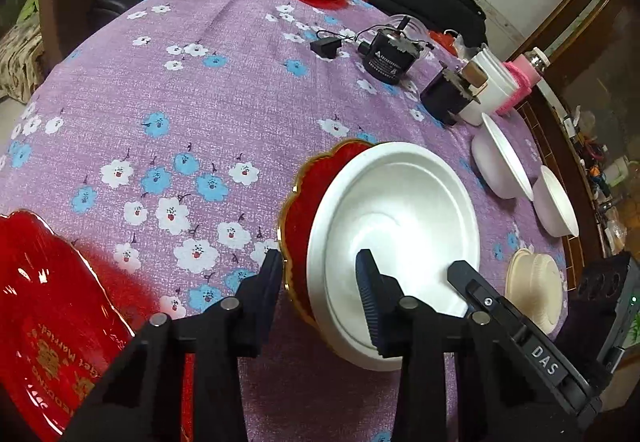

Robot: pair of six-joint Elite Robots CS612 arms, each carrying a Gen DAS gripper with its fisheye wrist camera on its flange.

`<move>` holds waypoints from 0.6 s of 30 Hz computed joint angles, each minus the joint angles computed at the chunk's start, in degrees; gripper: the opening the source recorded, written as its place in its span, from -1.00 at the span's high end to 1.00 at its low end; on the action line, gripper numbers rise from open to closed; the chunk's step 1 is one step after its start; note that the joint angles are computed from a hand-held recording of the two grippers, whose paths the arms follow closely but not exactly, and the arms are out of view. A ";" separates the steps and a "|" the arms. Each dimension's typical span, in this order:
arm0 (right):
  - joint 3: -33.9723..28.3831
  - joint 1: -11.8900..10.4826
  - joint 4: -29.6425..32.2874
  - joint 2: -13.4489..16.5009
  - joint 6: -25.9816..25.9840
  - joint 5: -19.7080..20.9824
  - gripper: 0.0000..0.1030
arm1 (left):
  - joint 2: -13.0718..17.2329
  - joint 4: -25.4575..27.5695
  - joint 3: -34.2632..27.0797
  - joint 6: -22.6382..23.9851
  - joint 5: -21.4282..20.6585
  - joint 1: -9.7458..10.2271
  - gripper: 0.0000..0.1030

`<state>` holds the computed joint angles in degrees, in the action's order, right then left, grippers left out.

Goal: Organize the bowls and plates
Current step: 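Grasp the white bowl rim with the right gripper and lift, then carry the white bowl over the large red plate with the right gripper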

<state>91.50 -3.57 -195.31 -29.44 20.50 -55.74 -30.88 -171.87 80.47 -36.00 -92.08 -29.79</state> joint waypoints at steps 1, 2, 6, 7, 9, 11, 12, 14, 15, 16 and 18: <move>0.04 -0.08 -0.11 0.03 0.11 0.24 0.78 | -0.01 0.07 -0.03 0.08 0.48 -0.13 0.30; 0.09 -0.17 -0.25 0.04 0.22 0.74 0.78 | -0.04 0.13 -0.03 0.24 0.83 -0.23 0.30; 0.32 -0.42 -1.31 0.04 0.23 2.90 0.79 | -0.35 -0.32 0.48 0.30 1.71 -0.63 0.30; 0.38 -0.43 -1.68 0.02 0.15 3.34 0.79 | -0.49 -0.62 0.72 0.44 1.92 -0.75 0.30; 0.57 -0.42 -2.45 -0.09 0.04 4.08 0.79 | -0.92 -1.57 1.43 0.86 3.18 -1.14 0.30; 0.87 -0.41 -3.28 -0.24 0.08 4.05 0.79 | -1.43 -2.84 2.26 1.40 4.11 -1.44 0.30; 0.91 -0.44 -3.46 -0.25 0.15 4.14 0.79 | -1.71 -3.55 2.69 1.65 4.48 -1.59 0.30; 1.11 -0.55 -3.95 -0.27 0.55 4.43 0.79 | -2.31 -4.83 3.57 2.30 5.32 -1.92 0.30; 1.16 -0.57 -4.09 -0.26 0.66 4.54 0.79 | -2.68 -5.45 4.15 2.80 5.98 -2.15 0.30; 1.20 -0.58 -4.21 -0.27 0.71 4.64 0.79 | -2.99 -5.94 4.62 3.19 6.58 -2.36 0.30; 1.38 -0.59 -4.71 -0.32 0.73 4.90 0.79 | -3.51 -6.80 5.52 3.80 7.73 -2.74 0.30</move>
<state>92.88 -4.16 -200.01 -29.76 21.24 -50.84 -34.39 -178.68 85.99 -32.20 -84.34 -32.53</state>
